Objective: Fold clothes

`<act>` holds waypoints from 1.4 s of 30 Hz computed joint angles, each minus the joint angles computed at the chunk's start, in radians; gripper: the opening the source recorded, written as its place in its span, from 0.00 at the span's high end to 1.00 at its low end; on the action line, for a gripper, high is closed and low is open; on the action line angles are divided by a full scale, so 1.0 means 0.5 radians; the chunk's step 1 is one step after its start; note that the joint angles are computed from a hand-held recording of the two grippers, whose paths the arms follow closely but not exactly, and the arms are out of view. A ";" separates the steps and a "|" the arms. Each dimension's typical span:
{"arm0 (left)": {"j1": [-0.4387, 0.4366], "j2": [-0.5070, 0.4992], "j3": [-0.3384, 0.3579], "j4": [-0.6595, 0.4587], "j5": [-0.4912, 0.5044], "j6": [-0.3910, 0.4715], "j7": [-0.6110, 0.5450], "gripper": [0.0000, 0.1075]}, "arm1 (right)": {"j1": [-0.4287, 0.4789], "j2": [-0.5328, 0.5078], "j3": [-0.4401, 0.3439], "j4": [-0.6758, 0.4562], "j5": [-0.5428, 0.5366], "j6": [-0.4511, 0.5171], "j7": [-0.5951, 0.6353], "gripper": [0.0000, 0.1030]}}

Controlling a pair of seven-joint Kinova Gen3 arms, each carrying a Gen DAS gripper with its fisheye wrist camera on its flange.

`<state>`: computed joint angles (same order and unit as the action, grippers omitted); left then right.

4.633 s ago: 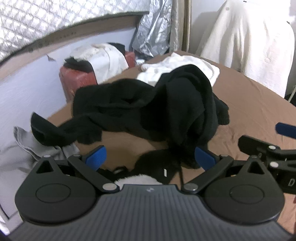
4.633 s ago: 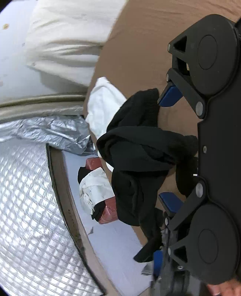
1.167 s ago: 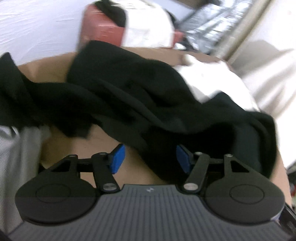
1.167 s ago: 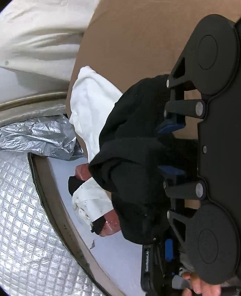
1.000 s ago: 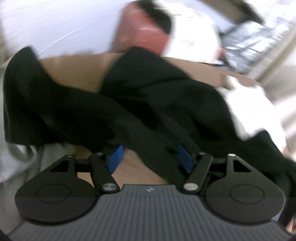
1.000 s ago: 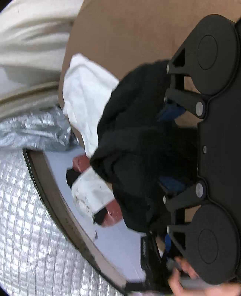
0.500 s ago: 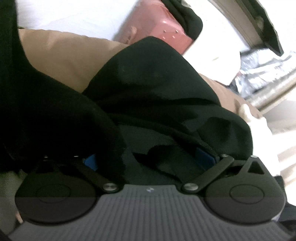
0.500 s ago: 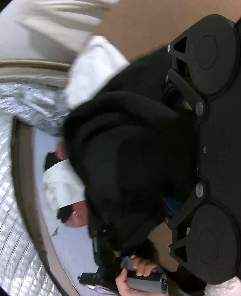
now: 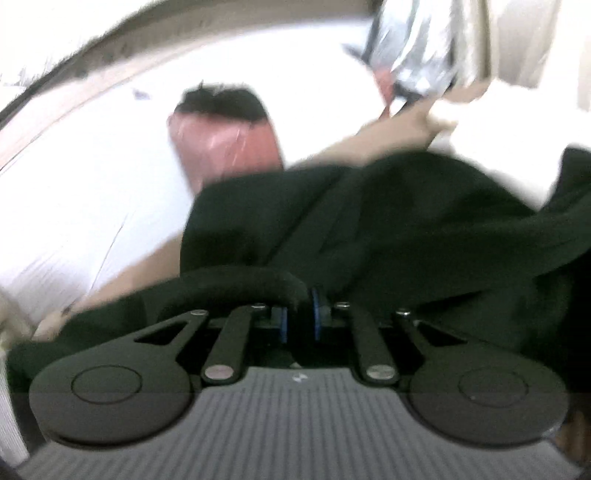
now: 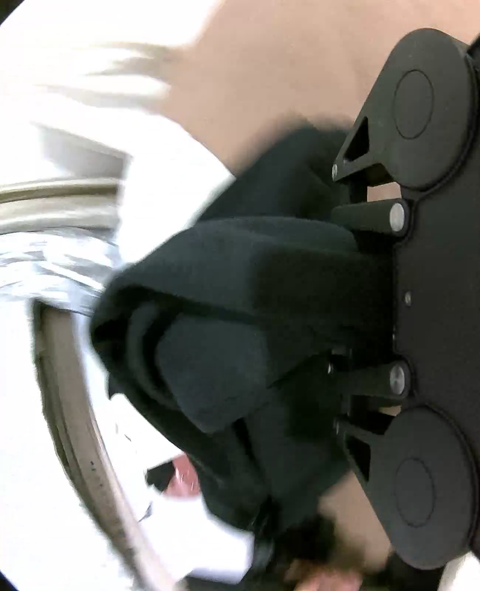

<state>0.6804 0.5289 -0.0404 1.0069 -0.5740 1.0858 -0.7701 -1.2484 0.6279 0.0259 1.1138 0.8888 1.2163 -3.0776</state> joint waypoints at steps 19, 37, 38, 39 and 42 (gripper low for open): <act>-0.796 -0.296 0.205 0.197 0.914 -0.535 -0.905 0.15 | 0.331 -0.487 -0.275 0.759 0.040 -0.871 -0.433 0.52; -1.534 -0.139 0.928 0.778 2.213 -0.854 -2.080 0.52 | 0.222 -0.434 -0.095 0.983 0.373 -1.266 -1.007 0.51; -1.444 -0.151 0.871 0.765 2.246 -0.828 -2.133 0.52 | 0.151 -0.443 -0.003 1.018 0.403 -1.310 -1.089 0.51; -1.352 -0.161 0.813 0.757 2.271 -0.811 -2.153 0.52 | 0.079 -0.450 0.090 1.052 0.444 -1.355 -1.170 0.51; -1.074 -0.213 0.600 0.757 2.251 -0.835 -2.052 0.54 | 0.003 -0.474 0.174 1.136 0.652 -1.425 -1.408 0.57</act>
<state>0.1436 0.4222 0.2594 1.3853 0.5513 0.6684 -1.7964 -1.2467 0.3909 0.1128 1.6816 1.2147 0.5038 -3.7817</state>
